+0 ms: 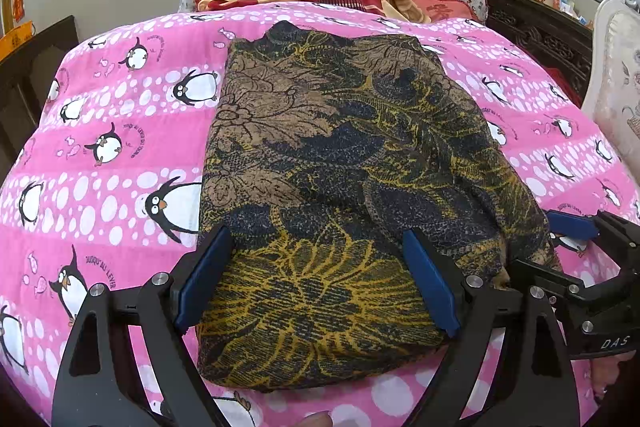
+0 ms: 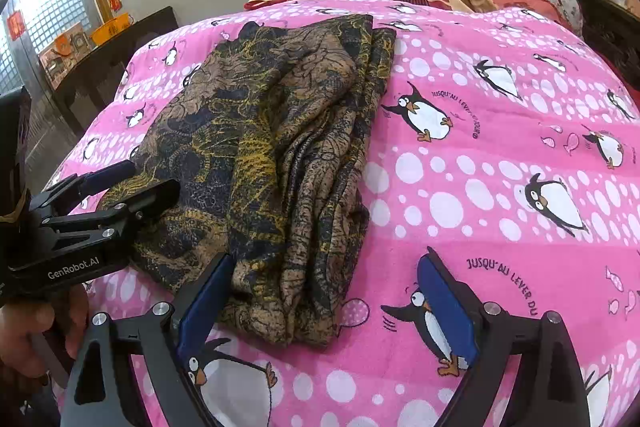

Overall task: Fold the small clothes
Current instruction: 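Open both grippers and withdraw them from the folded shirt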

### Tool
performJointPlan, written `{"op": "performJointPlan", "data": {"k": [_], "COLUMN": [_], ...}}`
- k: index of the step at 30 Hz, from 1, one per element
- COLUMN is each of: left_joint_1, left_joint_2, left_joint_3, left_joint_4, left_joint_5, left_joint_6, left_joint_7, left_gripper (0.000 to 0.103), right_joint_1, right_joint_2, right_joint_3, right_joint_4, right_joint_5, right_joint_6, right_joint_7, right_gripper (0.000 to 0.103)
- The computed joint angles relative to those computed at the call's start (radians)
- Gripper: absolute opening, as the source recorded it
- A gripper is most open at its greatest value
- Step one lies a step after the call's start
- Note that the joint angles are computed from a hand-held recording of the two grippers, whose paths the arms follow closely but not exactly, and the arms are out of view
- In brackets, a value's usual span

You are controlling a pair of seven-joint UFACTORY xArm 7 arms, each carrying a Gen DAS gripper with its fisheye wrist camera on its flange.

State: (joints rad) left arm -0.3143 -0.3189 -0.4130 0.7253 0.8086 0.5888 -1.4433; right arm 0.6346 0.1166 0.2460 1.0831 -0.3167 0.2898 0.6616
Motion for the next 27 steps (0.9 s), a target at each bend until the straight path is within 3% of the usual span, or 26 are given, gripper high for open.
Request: {"op": "performJointPlan", "data": {"k": [11, 14, 18, 21, 24, 27], "left_joint_1": [-0.001, -0.044, -0.106, -0.116, -0.116, -0.106], "left_joint_2": [0.010, -0.002, -0.082, -0.107, -0.107, -0.119], "left_joint_3": [-0.003, 0.032, 0.050, 0.023, 0.018, 0.013], "left_joint_4": [0.014, 0.033, 0.058, 0.109, 0.165, 0.202], "left_joint_5": [-0.013, -0.126, -0.339, -0.409, -0.475, -0.499], "left_joint_6": [0.012, 0.052, 0.194, 0.324, 0.412, 0.430], "left_joint_7": [0.011, 0.106, 0.233, 0.284, 0.294, 0.279], "left_gripper": [0.088, 0.088, 0.088, 0.088, 0.088, 0.088], "right_joint_1": [-0.010, -0.010, 0.002, -0.004, -0.018, -0.036], "right_joint_2": [-0.001, -0.004, -0.072, -0.154, -0.249, -0.317], "right_joint_3": [0.009, 0.013, 0.018, 0.042, 0.066, 0.094], "right_joint_4": [-0.010, -0.005, 0.000, -0.020, -0.047, -0.053], "right_joint_5": [0.050, 0.073, 0.039, 0.046, 0.083, 0.087], "right_joint_6": [-0.018, -0.004, 0.146, 0.257, 0.289, 0.296], "right_joint_7": [-0.036, -0.053, 0.001, 0.032, 0.040, 0.046], "right_gripper": [0.092, 0.092, 0.092, 0.092, 0.092, 0.092]}}
